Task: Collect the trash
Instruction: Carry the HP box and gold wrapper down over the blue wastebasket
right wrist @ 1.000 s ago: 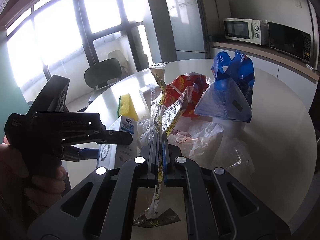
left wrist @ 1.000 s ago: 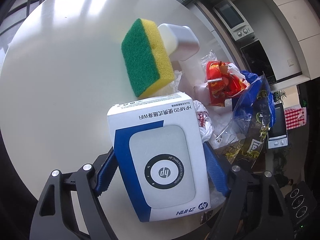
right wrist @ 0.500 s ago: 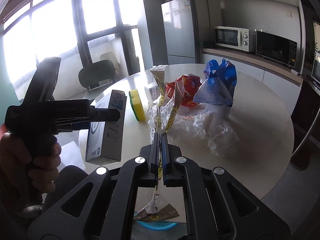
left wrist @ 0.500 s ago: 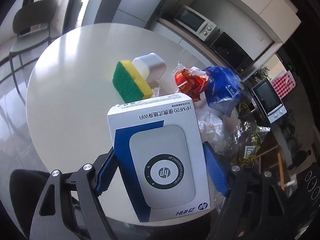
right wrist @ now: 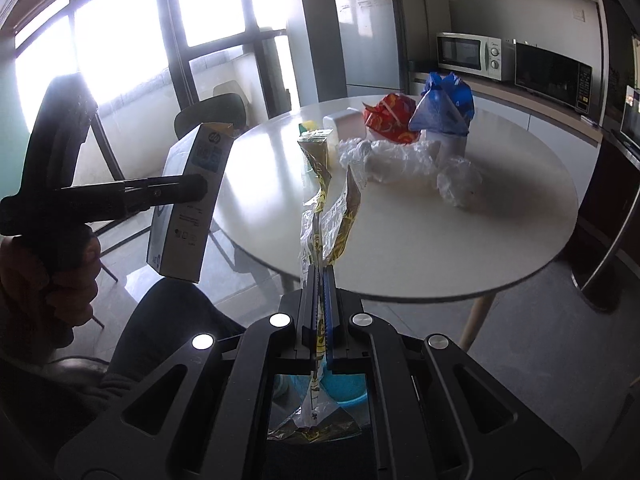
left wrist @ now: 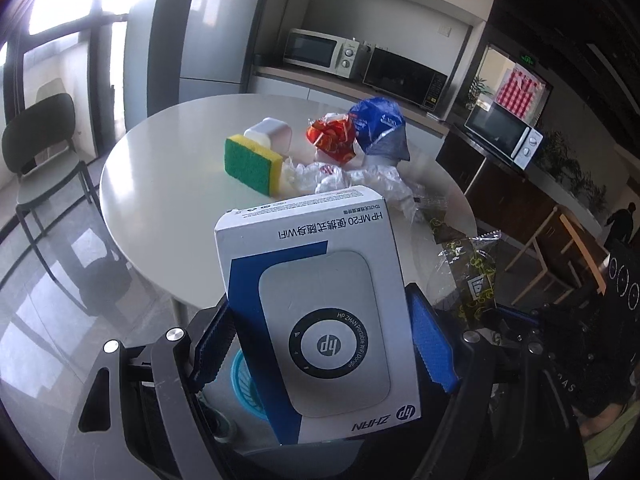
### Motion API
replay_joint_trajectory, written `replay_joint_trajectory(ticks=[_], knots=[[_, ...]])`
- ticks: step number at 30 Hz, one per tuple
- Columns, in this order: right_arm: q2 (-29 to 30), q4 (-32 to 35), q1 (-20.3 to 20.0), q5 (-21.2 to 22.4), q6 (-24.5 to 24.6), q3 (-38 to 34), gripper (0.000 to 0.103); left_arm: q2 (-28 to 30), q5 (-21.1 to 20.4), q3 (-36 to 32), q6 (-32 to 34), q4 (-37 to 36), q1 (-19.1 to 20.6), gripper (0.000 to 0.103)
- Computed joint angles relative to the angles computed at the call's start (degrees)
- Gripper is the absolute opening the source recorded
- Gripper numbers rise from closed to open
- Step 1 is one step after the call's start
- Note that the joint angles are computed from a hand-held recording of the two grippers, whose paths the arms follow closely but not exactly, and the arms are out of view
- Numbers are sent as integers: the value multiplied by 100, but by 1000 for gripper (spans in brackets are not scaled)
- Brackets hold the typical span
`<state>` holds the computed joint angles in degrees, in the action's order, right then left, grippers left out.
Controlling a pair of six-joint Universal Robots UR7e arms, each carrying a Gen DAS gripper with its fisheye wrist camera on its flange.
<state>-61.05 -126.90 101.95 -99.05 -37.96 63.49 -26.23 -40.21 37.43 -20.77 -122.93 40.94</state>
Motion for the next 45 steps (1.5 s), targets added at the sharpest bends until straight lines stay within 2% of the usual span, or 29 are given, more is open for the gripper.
replay_joint_trajectory(ticks=[7, 12, 17, 25, 30, 32, 40, 45], knots=[[-401, 225, -118, -121, -1, 709, 2, -534, -223, 1188, -392, 206, 9, 79], [-321, 442, -231, -330, 89, 825, 2, -563, -438, 1460, -670, 517, 101, 79], [1, 486, -345, -537, 230, 719, 2, -449, -563, 1520, -789, 694, 267, 79], [686, 615, -497, -793, 492, 325, 1, -80, -736, 1289, -932, 834, 613, 79], [1070, 786, -610, -934, 691, 59, 1, 117, -992, 1096, -1069, 1039, 836, 79], [1229, 857, -647, -998, 765, -72, 1, 192, -960, 1001, -1058, 1090, 891, 79], [1951, 1383, -803, -1219, 1437, -826, 1, 712, -827, 178, -988, 1559, 1139, 79], [2483, 1678, -894, -1385, 1705, -1444, 1, 966, -1070, -265, -1038, 1792, 1306, 79]])
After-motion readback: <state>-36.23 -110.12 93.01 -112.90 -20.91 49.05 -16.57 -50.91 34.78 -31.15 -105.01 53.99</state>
